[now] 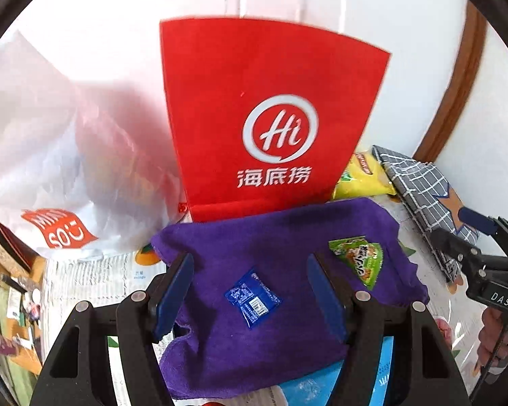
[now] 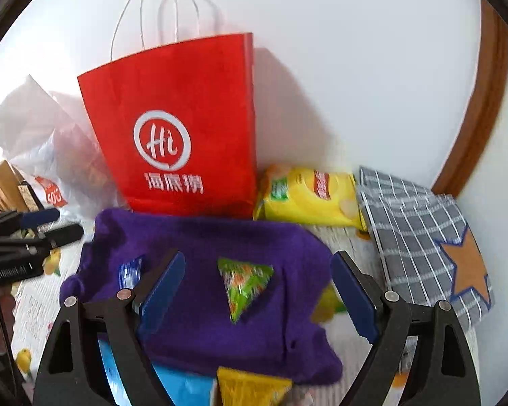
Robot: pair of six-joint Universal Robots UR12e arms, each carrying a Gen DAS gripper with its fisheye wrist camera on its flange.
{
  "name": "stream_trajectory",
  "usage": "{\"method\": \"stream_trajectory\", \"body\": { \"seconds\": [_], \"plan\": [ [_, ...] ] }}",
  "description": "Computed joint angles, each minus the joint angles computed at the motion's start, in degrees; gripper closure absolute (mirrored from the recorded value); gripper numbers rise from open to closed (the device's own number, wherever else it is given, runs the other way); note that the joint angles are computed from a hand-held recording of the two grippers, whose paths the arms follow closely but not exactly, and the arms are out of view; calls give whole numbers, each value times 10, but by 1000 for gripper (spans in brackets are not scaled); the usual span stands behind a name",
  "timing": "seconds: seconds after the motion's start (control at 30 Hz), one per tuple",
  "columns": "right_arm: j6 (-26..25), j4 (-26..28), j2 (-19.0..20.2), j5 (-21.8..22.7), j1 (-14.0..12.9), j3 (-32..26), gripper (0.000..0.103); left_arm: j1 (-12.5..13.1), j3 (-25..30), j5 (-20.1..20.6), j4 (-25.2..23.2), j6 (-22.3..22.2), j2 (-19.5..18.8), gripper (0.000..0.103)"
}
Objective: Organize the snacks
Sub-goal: 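Grasp the pink wafer bag with the right tool from the pile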
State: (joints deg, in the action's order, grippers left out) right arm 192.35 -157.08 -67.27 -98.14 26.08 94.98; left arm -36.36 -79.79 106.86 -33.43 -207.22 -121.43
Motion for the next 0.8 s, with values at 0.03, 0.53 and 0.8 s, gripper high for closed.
{"method": "stream_trajectory", "body": {
  "seconds": [0.03,0.53,0.8],
  "plan": [
    [1,5,-5,-3,0,6,16,-2,0,5,1,6,1,35],
    [50,-12,-88,-41,0,113,18,-15,-19,13,39,14,28,35],
    [60,8,-93,-2,-4,152,30,-10,-27,-3,49,4,35,35]
  ]
}}
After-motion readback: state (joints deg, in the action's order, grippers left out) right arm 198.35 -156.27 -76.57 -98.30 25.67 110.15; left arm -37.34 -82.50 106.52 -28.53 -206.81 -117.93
